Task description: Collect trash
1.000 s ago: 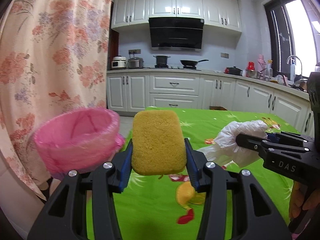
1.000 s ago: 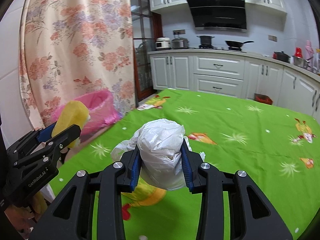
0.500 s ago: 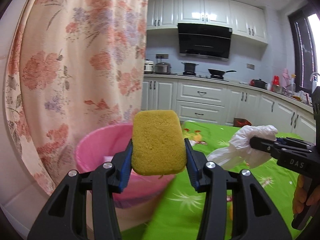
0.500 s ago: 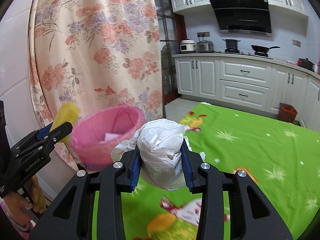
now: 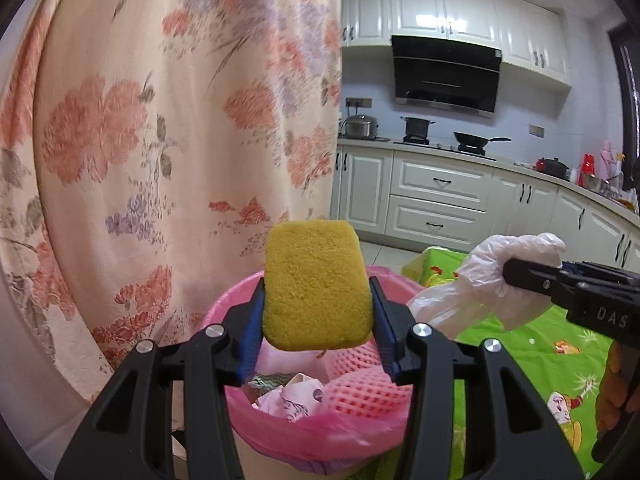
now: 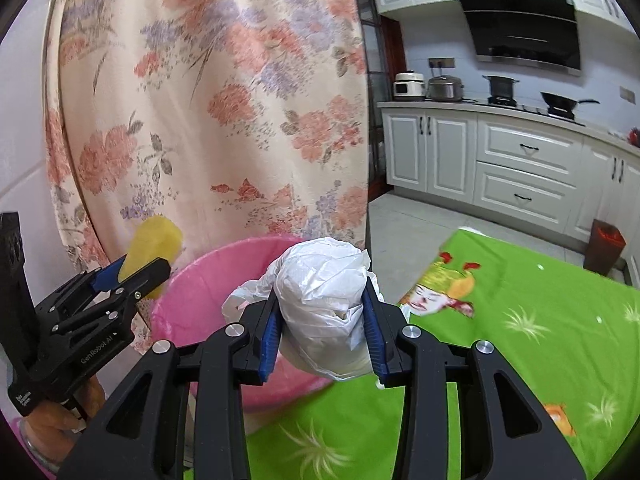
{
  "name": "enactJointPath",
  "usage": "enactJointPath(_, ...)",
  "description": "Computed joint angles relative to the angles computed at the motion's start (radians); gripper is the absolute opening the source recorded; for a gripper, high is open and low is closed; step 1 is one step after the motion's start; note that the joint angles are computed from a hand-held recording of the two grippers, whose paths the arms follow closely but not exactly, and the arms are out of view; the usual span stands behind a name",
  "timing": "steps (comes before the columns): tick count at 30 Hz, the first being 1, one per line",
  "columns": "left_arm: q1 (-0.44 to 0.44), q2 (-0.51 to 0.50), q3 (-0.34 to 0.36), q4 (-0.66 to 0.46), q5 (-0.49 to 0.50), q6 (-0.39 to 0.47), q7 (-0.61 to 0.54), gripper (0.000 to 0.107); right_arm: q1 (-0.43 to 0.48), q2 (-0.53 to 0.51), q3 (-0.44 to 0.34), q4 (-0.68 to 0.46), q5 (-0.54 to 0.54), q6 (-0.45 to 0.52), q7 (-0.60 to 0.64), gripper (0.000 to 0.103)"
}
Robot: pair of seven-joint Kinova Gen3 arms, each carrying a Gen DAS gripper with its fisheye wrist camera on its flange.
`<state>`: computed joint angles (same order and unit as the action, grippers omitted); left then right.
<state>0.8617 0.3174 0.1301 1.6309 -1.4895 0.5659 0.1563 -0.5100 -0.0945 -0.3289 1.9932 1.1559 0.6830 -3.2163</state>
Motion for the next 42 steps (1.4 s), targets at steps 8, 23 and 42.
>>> enactJointPath(8,-0.07,0.028,-0.046,-0.041,0.193,-0.113,-0.135,0.048,-0.028,0.127,0.071,-0.115,-0.035,-0.026,0.143,0.041)
enactJointPath(23,0.0,-0.053,-0.066,0.092,-0.057,-0.032,0.15,0.098,0.048,-0.094,0.033,0.112,0.182,-0.174,-0.237,0.074)
enactJointPath(42,0.198,-0.199,0.135,0.232,-0.099,0.447,0.274,0.098,-0.087,-0.168,-0.371,0.082,-0.02,0.421,-0.167,0.085)
